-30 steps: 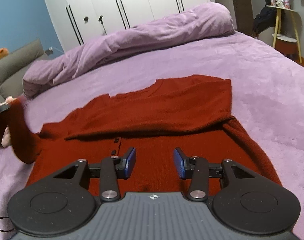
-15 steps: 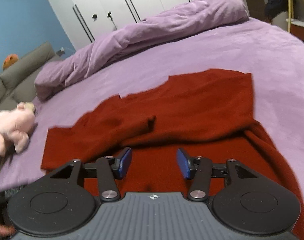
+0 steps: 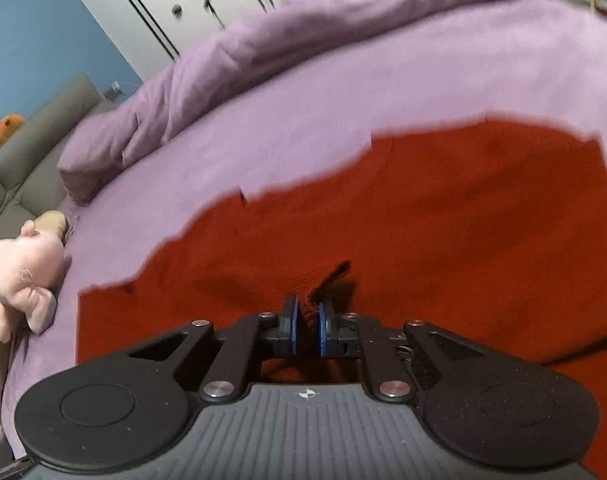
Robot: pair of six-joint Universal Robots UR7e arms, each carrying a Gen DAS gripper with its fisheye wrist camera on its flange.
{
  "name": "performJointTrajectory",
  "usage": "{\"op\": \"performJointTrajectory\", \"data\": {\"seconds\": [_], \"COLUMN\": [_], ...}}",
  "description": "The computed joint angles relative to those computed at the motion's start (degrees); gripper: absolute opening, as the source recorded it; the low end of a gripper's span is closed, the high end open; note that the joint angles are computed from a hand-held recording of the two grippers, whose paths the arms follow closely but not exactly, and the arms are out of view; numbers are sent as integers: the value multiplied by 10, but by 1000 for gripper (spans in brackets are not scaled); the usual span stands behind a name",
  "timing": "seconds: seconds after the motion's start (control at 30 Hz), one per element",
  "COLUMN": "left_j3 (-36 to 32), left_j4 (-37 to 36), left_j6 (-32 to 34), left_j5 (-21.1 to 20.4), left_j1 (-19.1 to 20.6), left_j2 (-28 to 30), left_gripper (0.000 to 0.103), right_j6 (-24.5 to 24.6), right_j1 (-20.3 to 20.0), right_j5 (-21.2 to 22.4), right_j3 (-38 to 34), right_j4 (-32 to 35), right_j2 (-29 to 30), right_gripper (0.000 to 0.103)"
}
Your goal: Fold small clothes
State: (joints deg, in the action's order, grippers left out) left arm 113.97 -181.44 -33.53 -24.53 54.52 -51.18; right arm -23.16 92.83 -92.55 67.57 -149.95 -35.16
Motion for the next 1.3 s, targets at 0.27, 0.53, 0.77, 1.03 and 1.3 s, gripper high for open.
{"op": "performJointTrajectory", "data": {"seconds": [0.27, 0.53, 0.77, 1.03, 1.3], "left_j3": [-44, -60, -64, -79, -95], "left_j4": [0, 30, 38, 45, 50], "left_j6": [40, 50, 32, 47, 56], "left_j5": [-13, -7, -1, 16, 4], "left_j1": [13, 17, 18, 19, 18], "left_j2": [28, 38, 38, 46, 55], "left_gripper": [63, 67, 67, 67, 67], "right_j6": [-88, -51, -35, -101, -167], "right_j1": [3, -39, -39, -21, -22], "right_j5": [-69, -40, -56, -74, -131], "right_j3": [25, 46, 21, 14, -20], "right_j4": [-193, -106, -85, -162, -249], "right_j2": [-14, -48, -21, -3, 25], "right_gripper": [7, 69, 56, 4, 3]}}
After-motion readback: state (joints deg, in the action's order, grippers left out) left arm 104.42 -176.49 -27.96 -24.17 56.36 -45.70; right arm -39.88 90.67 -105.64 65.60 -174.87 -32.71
